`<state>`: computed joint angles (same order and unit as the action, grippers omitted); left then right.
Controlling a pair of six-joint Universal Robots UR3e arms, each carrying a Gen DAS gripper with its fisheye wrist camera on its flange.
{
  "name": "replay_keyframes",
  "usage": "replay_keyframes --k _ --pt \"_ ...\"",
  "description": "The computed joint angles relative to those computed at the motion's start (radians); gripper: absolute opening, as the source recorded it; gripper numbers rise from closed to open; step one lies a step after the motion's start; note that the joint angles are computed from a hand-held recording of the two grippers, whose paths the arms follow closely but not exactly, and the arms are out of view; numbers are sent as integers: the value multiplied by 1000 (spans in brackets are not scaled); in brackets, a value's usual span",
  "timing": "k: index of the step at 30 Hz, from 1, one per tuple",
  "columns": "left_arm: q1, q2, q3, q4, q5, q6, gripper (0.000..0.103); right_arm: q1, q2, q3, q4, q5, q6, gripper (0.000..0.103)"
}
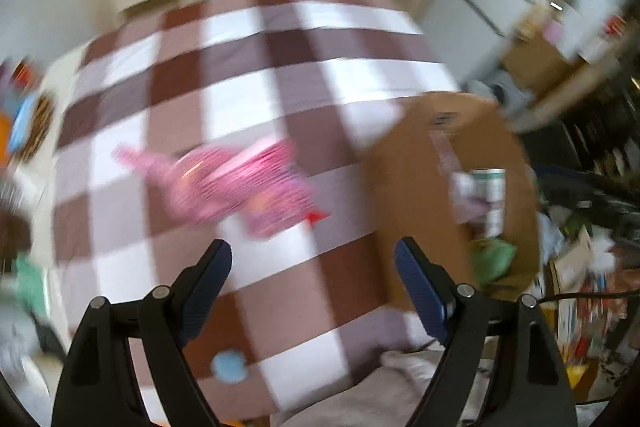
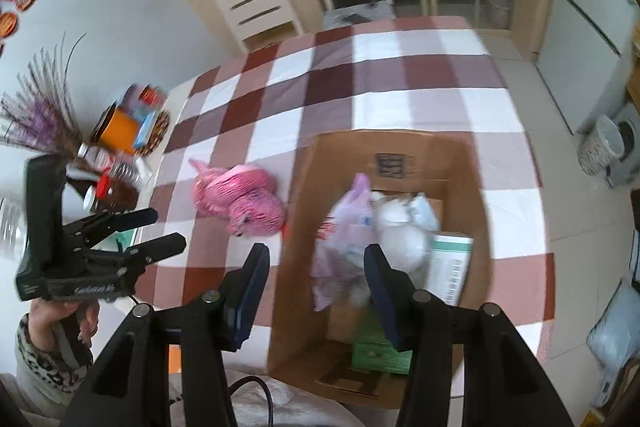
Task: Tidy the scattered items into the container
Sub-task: 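Grasp the blue pompom with the left tool while the right tool grasps the pink plush snake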
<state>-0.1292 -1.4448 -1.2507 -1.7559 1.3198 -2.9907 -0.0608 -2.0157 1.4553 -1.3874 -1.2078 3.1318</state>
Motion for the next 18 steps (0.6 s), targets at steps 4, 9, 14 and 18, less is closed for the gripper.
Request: replay_keyframes --k 4,9,14,18 --pt "179 189 -234 -24 40 75 85 147 114 -45 -81 -31 59 50" --pt "329 379 -497 -67 89 175 85 310 270 -124 -157 -73 108 50" --pt "416 541 -721 -105 89 285 85 438 446 -251 -176 -110 110 50" --pt "399 610 -862 -45 110 294 83 488 559 -358 -159 -131 94 50"
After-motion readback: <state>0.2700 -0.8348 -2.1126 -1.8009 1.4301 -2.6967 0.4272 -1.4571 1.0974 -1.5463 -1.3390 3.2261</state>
